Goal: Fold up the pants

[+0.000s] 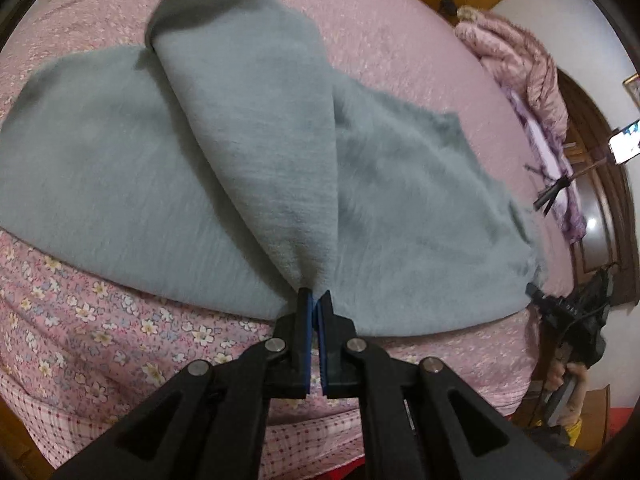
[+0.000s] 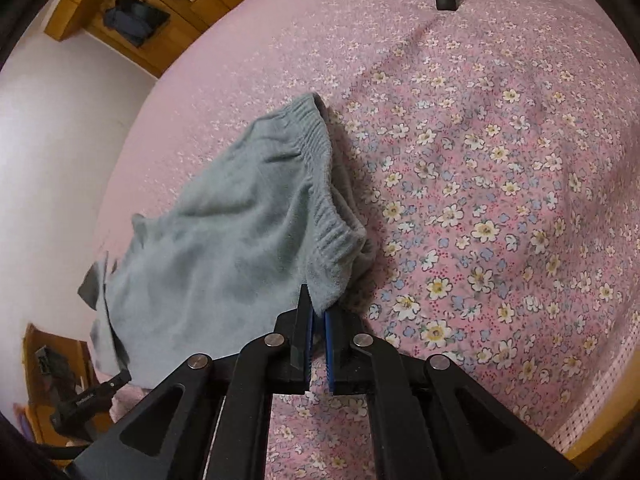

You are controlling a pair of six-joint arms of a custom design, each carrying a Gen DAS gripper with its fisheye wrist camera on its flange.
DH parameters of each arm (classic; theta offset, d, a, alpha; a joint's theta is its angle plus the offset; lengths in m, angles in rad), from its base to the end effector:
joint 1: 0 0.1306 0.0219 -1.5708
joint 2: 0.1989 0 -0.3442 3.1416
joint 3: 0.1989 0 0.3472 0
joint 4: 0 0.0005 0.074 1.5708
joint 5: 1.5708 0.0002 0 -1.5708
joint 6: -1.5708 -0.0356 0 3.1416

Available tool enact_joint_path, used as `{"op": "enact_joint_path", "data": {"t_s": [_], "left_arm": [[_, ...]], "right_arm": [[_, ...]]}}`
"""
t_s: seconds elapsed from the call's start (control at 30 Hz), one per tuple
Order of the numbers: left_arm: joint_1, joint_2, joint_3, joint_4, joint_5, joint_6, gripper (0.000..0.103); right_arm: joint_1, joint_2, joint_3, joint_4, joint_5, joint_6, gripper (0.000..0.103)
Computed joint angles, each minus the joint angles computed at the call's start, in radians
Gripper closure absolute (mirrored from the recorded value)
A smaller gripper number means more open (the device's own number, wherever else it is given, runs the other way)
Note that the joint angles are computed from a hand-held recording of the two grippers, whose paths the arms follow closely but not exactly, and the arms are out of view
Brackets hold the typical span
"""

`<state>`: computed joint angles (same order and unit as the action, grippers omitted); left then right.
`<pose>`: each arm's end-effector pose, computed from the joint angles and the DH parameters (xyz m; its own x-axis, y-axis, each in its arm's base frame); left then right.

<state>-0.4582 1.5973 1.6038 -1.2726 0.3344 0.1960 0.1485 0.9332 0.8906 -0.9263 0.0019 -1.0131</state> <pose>0.4234 -0.2224 0.3656 -0.9377 0.2574 -0.2333 0.3298 0.8704 -0.3655 0.2814 0.0415 0.3370 -0.5560 0.7747 -0.3010 0.6139 0.6270 0.4796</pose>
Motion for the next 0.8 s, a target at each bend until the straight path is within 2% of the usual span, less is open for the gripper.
{"op": "enact_joint_path", "data": {"t_s": [0.07,0.17,0.2,0.3,0.47,0.6,0.8], "left_arm": [[-0.006,0.020,0.003,-0.029,-0.028,-0.007,0.096],[0.005,0.026,-0.001,-0.042,-0.010,-0.002,0.093],[0.010,0.021,-0.002,-0.041,-0.009,-0.003,0.088],[0.025,-0.014,-0.011,-0.033,-0.037,-0.027,0.073],[0.043,-0.070,-0.019,-0.007,-0.073,-0.052,0.070],[0.053,-0.088,-0.020,0.010,-0.098,-0.059,0.064],[0.046,-0.051,0.033,0.024,-0.115,-0.041,0.062]], "right_arm": [[0.012,0.036,0.030,-0.014,0.012,0.011,0.096],[0.037,0.086,0.076,-0.050,0.024,0.009,0.092],[0.044,0.100,0.099,-0.082,0.035,0.010,0.087],[0.084,0.108,0.152,-0.156,0.099,0.028,0.085],[0.157,0.157,0.272,-0.255,0.215,0.082,0.081],[0.183,0.198,0.330,-0.236,0.218,0.126,0.077],[0.191,0.278,0.374,-0.163,0.115,0.185,0.077]]}}
